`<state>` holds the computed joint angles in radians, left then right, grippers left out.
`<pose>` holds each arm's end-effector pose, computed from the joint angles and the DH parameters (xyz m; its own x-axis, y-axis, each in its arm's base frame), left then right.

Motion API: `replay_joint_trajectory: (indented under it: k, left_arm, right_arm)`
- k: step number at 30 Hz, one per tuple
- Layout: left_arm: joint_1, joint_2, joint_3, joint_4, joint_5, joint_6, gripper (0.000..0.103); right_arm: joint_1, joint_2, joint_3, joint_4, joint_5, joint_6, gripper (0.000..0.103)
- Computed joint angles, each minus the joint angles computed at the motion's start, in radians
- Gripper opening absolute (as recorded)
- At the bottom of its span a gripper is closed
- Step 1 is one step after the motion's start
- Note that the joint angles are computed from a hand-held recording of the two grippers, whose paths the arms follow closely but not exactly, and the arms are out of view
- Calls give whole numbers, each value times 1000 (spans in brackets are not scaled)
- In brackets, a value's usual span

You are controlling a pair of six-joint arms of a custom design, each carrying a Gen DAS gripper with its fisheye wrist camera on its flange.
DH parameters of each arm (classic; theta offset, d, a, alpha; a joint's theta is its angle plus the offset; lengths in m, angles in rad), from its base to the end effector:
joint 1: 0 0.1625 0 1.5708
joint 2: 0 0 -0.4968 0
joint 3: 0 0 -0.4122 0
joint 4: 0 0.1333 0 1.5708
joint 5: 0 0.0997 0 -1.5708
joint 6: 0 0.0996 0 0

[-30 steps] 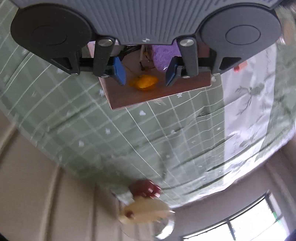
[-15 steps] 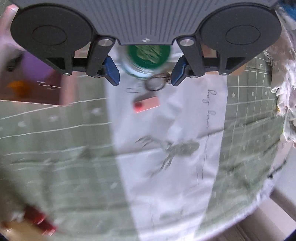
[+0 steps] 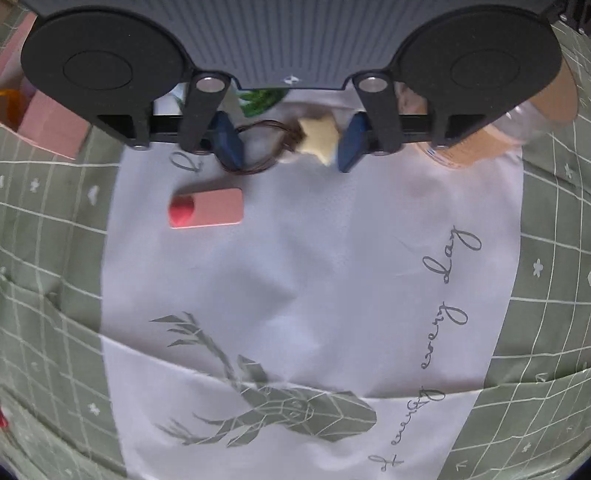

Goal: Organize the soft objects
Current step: 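Grasp the cream star keychain with the right gripper while the left gripper reaches for the eraser, then grasp the pink heart eraser with the left gripper while the right gripper holds the star keychain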

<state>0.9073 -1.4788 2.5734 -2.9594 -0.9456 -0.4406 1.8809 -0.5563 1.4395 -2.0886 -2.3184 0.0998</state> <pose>-0.0667 -0.3964 0.2425 -0.9237 0.0093 -0.3831 0.2162 0.8380 -0.5010 0.2915 -0.6947 0.0025 -0.6495 -0.3642 0.6674 -0.2214 0.9304 0.2923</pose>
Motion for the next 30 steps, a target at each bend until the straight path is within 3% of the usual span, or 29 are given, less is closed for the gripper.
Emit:
replay_joint_trajectory:
  k: [1, 2, 5, 7, 12, 15, 18, 20, 25, 30]
  left_arm:
    - [8, -8, -8, -8, 3, 14, 73]
    - [16, -13, -19, -14, 9, 28, 73]
    - [39, -16, -86, 4, 17, 83, 73]
    - [55, -4, -146, 11, -3, 147, 73]
    - [71, 112, -345, 68, -53, 383, 73]
    - [76, 218, -497, 224, -105, 515, 73]
    - [94, 356, -686, 473, -161, 604, 73]
    - [105, 440, -781, 575, -169, 595, 73]
    - [136, 622, -974, 741, -145, 499, 73]
    - [140, 735, -1061, 876, -29, 464, 69]
  right_arm:
    - [4, -6, 9, -21, 6, -19, 22]
    - [8, -19, 26, -52, 21, -43, 4]
    - [20, -79, 83, -132, 86, -72, 2]
    - [22, -142, 124, -173, 174, -70, 2]
    - [24, -297, 227, -332, 326, -127, 2]
    - [5, -372, 274, -415, 377, -148, 2]
    - [-18, -430, 303, -475, 376, -179, 2]
    - [-35, -459, 333, -532, 357, -192, 2]
    - [-87, -535, 408, -635, 393, -209, 2]
    - [-136, -594, 463, -648, 413, -210, 2]
